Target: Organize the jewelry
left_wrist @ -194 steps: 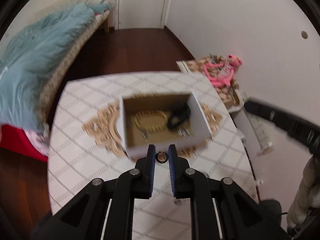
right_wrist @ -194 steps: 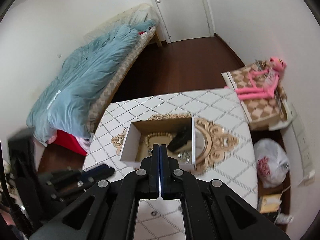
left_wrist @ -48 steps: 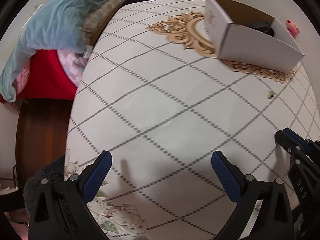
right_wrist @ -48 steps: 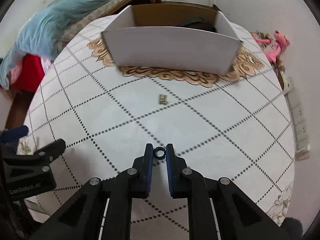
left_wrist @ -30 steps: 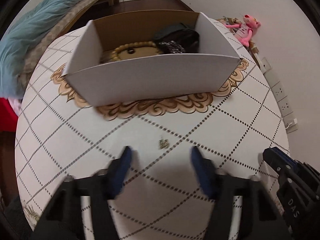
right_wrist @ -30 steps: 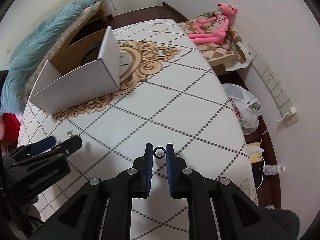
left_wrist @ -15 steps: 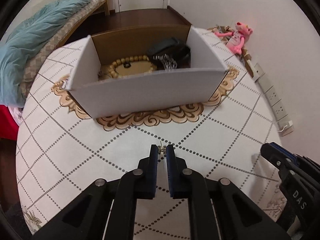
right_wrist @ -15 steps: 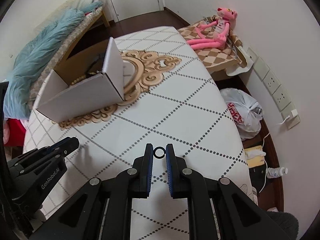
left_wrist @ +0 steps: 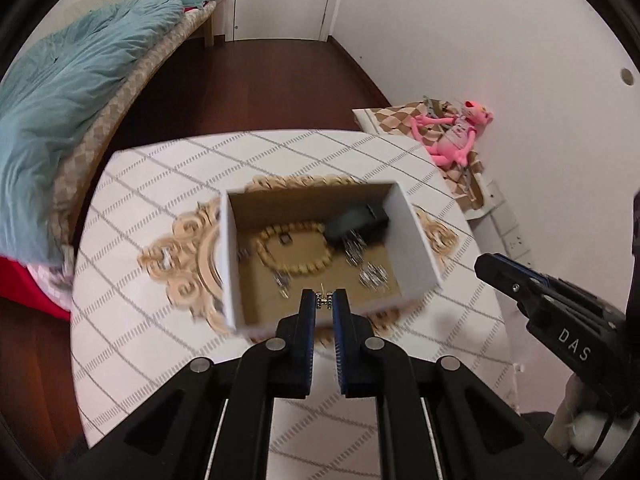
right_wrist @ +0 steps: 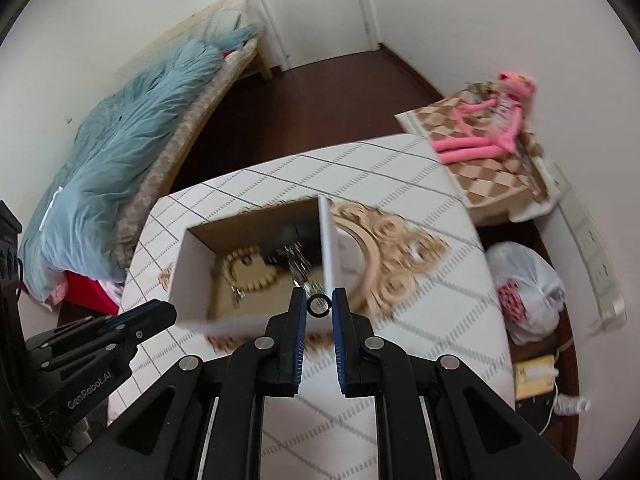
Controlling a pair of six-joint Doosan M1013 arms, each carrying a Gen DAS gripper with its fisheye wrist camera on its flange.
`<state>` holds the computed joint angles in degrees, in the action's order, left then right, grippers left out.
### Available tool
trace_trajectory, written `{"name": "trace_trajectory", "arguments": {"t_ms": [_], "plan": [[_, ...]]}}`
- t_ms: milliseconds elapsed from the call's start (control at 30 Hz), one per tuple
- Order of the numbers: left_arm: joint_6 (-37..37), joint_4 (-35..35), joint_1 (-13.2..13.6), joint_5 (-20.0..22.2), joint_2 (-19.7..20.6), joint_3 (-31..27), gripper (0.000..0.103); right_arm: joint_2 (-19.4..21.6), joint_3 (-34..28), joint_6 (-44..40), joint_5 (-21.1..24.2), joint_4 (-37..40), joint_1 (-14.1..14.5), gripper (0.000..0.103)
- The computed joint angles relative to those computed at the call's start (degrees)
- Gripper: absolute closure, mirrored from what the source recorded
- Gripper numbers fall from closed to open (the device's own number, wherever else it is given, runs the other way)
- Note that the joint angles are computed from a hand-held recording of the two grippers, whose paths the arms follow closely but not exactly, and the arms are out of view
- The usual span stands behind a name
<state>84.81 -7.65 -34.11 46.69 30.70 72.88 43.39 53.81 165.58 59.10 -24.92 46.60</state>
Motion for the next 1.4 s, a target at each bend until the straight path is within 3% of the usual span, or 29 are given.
{"name": "trace_trajectory", "arguments": {"t_ms": [133, 267, 333, 400, 433, 467, 667, 700, 767, 867, 967, 1133, 1400], "plan": [[0.28, -1.28, 1.12, 4.58, 3.15, -5.29, 0.096, 3.41, -5.78, -7.08, 2.26, 6.91, -2.53, 0.09], [-4.47, 3.29, 1.09, 8.59, 5.6, -9.5, 0.09, 6.82, -11.53, -13.3, 6.43, 13.2, -4.35, 0.089], [-6.14, 5.42, 1.06, 9.55, 6.24, -10.64, 0.077, 8.05, -13.36, -14.96, 8.16, 16.54, -5.24, 0.088], [-7.71, 7.19, 1.07, 8.71, 5.94, -10.26, 0.032, 8.56, -14.19, -15.12, 9.17, 16.68, -5.5, 0.071], [-8.28, 7.86, 1.08, 7.88, 5.64, -9.83, 0.026, 8.4, -13.93, -14.88, 9.24, 16.37, -5.52, 0.066], [-9.19, 8.96, 1.05, 7.02, 5.24, -9.22, 0.024, 8.14, -13.53, -14.73, 8.93, 16.21, -5.54, 0.058], [-13.03, 11.43, 1.46, 6.83, 3.84, -6.95, 0.021, 6.64, -11.86, -13.03, 9.19, 13.05, -4.83, 0.054], [-13.95, 12.34, 1.38, 6.71, 3.33, -6.06, 0.012, 6.52, -11.81, -12.84, 9.95, 12.35, -4.63, 0.046], [-14.99, 13.48, 1.2, 6.2, 2.57, -4.74, 0.004, 6.21, -11.55, -11.74, 11.5, 10.11, -3.99, 0.031], [-17.88, 17.31, 0.54, 5.35, 1.27, -2.47, 0.003, 6.17, -11.69, -10.81, 14.4, 7.47, -2.99, 0.012], [-20.89, 21.6, -0.35, 4.93, 0.24, -0.54, 0.0, 6.51, -12.32, -10.96, 17.12, 6.24, -2.02, 0.003], [-22.37, 21.99, -0.92, 5.46, -1.22, 1.55, 0.0, 6.94, -13.61, -11.68, 19.68, 5.51, -0.56, 0.002], [-24.92, 23.69, -2.11, 4.0, -5.79, 5.38, 0.0, 4.43, -12.51, -8.36, 20.03, 2.19, 2.01, 0.002]]}}
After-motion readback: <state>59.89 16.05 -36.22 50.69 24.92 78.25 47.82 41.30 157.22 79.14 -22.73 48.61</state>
